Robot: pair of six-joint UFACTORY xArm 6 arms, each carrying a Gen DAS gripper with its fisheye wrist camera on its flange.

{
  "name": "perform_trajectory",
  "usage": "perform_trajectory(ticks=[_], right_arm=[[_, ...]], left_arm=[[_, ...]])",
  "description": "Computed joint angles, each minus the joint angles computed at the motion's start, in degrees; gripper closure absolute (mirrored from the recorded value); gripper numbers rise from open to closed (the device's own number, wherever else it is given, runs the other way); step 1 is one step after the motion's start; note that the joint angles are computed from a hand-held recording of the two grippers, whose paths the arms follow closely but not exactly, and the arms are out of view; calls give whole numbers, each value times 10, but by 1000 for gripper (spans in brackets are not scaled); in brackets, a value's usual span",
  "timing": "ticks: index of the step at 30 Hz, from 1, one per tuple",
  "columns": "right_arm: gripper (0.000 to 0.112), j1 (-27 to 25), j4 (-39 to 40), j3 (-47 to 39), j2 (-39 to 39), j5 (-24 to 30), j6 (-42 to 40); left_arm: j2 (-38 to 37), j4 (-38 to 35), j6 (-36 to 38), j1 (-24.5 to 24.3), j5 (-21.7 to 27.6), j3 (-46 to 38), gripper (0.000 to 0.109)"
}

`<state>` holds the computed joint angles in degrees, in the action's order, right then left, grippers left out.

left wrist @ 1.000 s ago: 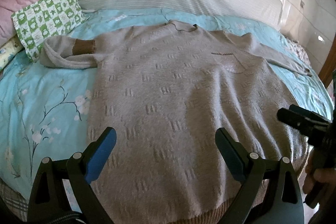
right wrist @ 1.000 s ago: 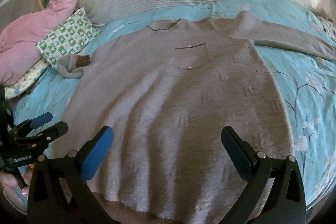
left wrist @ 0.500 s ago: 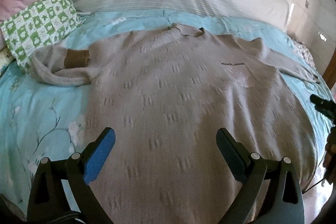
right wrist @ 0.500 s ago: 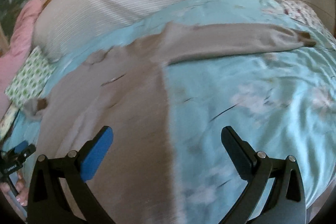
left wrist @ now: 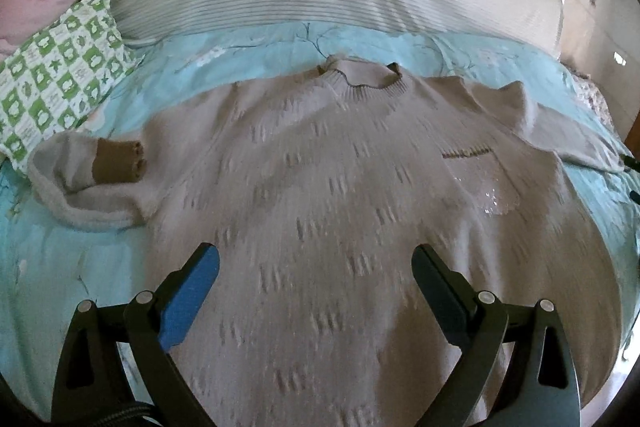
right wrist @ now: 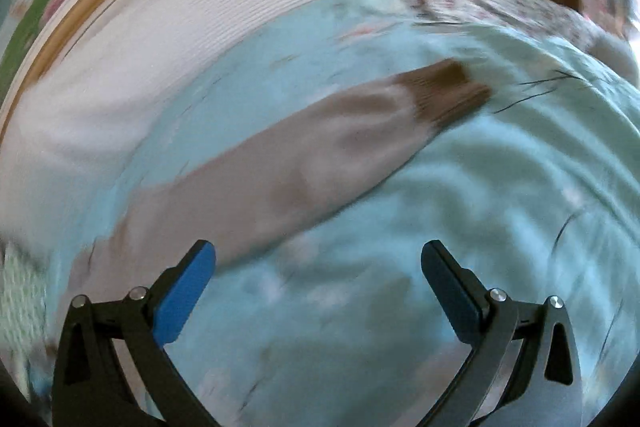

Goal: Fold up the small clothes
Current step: 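Grasp the brown sleeve cuff with the right gripper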

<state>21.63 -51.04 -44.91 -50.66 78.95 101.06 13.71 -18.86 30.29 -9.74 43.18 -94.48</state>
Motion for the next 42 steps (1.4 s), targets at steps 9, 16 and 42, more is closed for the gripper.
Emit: perform_trajectory(ticks=[9, 16, 42], right_arm=[[36, -247, 63, 54, -54, -152, -45], [103, -262, 82, 7, 11, -197, -115], [104, 21, 359, -652, 816, -491, -421]], left_arm=[[39, 30, -24, -16, 14, -35, 11], [32, 19, -17, -18, 19, -21, 11], [25, -103, 50, 83, 68, -22, 11]])
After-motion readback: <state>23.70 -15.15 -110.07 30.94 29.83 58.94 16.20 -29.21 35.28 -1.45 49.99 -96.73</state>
